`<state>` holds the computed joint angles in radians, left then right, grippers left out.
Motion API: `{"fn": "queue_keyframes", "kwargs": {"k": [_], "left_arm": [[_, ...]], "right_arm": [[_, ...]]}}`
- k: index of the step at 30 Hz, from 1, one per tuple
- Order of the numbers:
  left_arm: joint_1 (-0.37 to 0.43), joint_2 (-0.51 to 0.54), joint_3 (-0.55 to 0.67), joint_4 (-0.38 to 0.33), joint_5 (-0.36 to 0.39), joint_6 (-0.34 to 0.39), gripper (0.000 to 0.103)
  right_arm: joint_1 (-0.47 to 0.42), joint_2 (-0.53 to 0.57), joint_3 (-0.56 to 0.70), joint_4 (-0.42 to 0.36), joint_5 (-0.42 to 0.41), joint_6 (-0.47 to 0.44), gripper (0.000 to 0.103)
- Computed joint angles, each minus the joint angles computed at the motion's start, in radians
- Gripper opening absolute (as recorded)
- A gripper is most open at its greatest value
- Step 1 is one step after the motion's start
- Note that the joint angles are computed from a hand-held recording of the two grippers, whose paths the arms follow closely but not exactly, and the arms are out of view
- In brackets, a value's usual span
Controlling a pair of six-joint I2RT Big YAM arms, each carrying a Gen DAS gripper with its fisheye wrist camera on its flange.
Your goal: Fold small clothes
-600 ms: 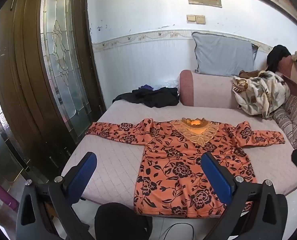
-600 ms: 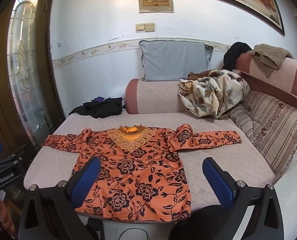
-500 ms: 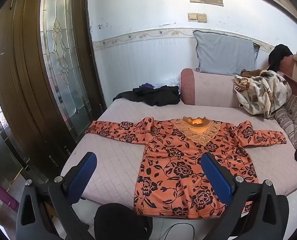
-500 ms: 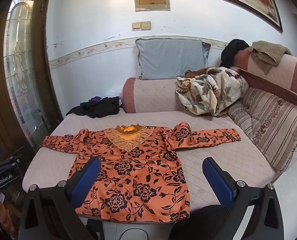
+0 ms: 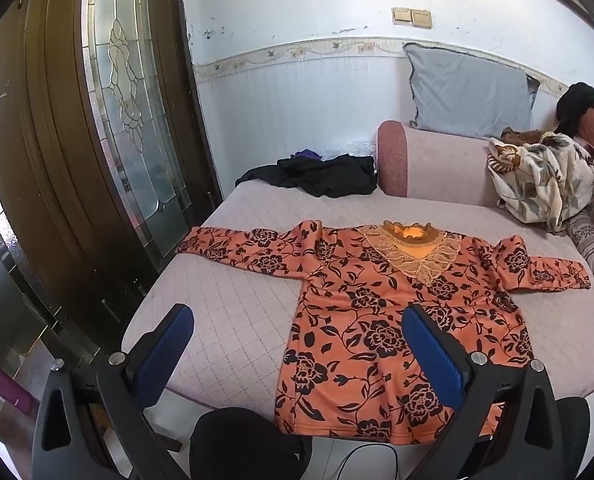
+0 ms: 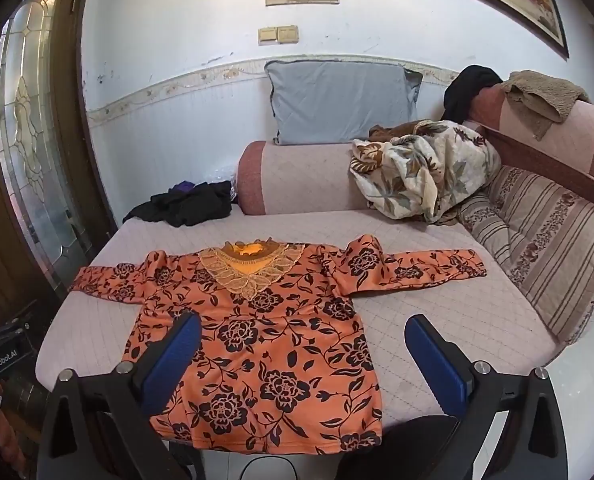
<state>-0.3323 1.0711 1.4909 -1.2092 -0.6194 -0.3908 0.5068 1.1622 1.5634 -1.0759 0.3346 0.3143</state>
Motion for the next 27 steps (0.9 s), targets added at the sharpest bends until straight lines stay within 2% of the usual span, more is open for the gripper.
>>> {"fn": "queue_keyframes", "kwargs": {"k": [27], "left_arm": [[0.069, 0.018, -0.011, -0.005, 0.013, -0.010, 0.103]], "right_arm": [[-0.002, 0.073, 0.024, -0.008, -0.053, -0.005, 0.103]]}}
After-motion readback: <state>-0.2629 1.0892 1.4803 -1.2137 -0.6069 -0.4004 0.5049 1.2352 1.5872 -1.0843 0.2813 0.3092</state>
